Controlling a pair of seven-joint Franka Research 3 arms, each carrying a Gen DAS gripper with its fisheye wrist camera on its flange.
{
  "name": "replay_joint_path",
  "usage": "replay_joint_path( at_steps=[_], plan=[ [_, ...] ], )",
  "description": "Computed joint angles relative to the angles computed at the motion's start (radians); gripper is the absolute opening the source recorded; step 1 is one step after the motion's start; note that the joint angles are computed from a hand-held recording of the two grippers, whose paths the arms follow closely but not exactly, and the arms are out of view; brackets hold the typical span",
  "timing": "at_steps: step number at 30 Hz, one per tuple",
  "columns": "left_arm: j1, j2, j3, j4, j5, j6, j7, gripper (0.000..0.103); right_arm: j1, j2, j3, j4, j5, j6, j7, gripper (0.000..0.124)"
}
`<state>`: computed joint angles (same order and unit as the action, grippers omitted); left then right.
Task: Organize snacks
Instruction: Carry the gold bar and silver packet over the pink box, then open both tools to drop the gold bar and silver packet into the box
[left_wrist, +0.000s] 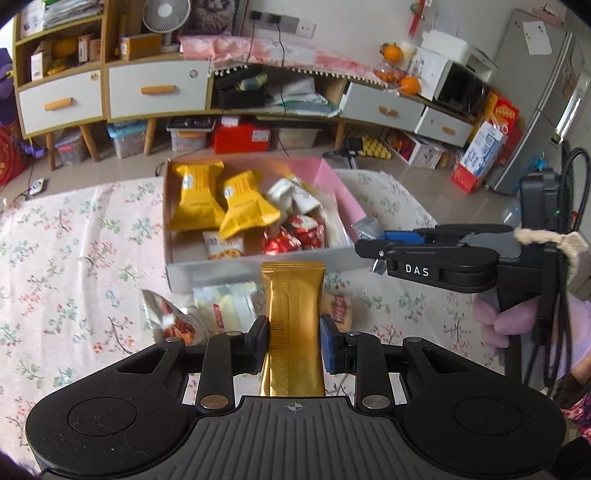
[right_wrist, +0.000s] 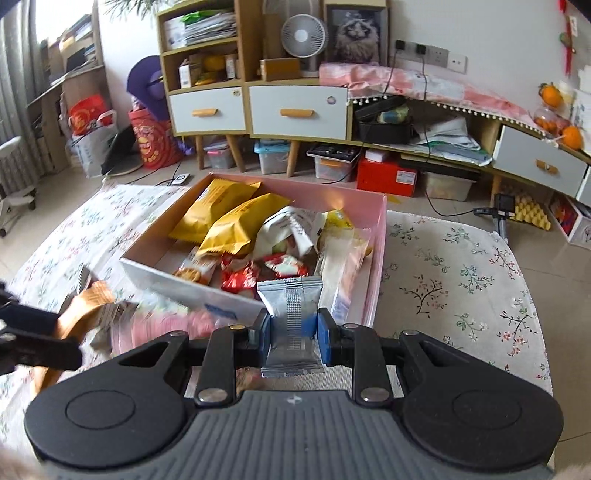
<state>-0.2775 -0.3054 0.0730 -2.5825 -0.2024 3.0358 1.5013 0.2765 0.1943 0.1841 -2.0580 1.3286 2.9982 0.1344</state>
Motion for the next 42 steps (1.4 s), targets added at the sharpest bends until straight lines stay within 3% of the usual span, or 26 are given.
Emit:
replay_joint_path(
  at_steps=[6,13,20,23,24,25,26,29,33,34,37,38,39,41,42],
  plan=[
    [0.168,0.086,-0.104,0.081,0.145,0.016,-0.140,0.026,0.003,0.033,0.003,0.035,-0.026,0.016,0.086,0.023],
    [0.275,0.284,-0.140,0.253,0.291,0.004,-0.268,0.026,-0.007,0.096,0.015,0.101,-0.089,0.001,0.221,0.023],
    [0.317,0.418,-0.167,0.332,0.310,0.065,-0.282,0.026,-0.031,0.152,0.042,0.156,-0.170,-0.004,0.356,0.023],
    [0.299,0.449,-0.131,0.351,0.394,0.069,-0.363,0.026,-0.035,0.179,0.051,0.175,-0.221,0.017,0.396,0.023],
    [0.313,0.456,-0.143,0.355,0.391,0.078,-0.362,0.026,-0.040,0.186,0.058,0.179,-0.232,0.020,0.407,0.023],
    [0.303,0.459,-0.126,0.354,0.417,0.094,-0.388,0.026,-0.045,0.192,0.066,0.183,-0.240,0.026,0.415,0.023],
    [0.264,0.463,-0.074,0.353,0.477,0.116,-0.451,0.026,-0.051,0.201,0.078,0.189,-0.241,0.045,0.414,0.023],
    [0.228,0.477,-0.017,0.347,0.550,0.179,-0.530,0.026,-0.091,0.222,0.134,0.206,-0.214,0.092,0.378,0.023],
    [0.238,0.487,-0.020,0.340,0.563,0.225,-0.529,0.030,-0.135,0.241,0.197,0.219,-0.181,0.136,0.337,0.023],
    [0.251,0.485,-0.033,0.336,0.562,0.229,-0.526,0.031,-0.139,0.240,0.201,0.217,-0.185,0.135,0.339,0.024],
    [0.413,0.481,-0.204,0.333,0.521,0.222,-0.477,0.037,-0.140,0.228,0.196,0.206,-0.200,0.120,0.360,0.031],
    [0.434,0.478,-0.229,0.329,0.511,0.223,-0.462,0.044,-0.145,0.222,0.201,0.200,-0.194,0.120,0.357,0.037],
    [0.423,0.473,-0.218,0.325,0.510,0.224,-0.455,0.048,-0.142,0.221,0.199,0.201,-0.195,0.125,0.357,0.041],
    [0.324,0.462,-0.118,0.323,0.533,0.220,-0.469,0.057,-0.140,0.214,0.195,0.195,-0.203,0.127,0.366,0.046],
    [0.303,0.457,-0.099,0.321,0.536,0.216,-0.470,0.059,-0.138,0.211,0.191,0.193,-0.206,0.125,0.374,0.049]
  ],
)
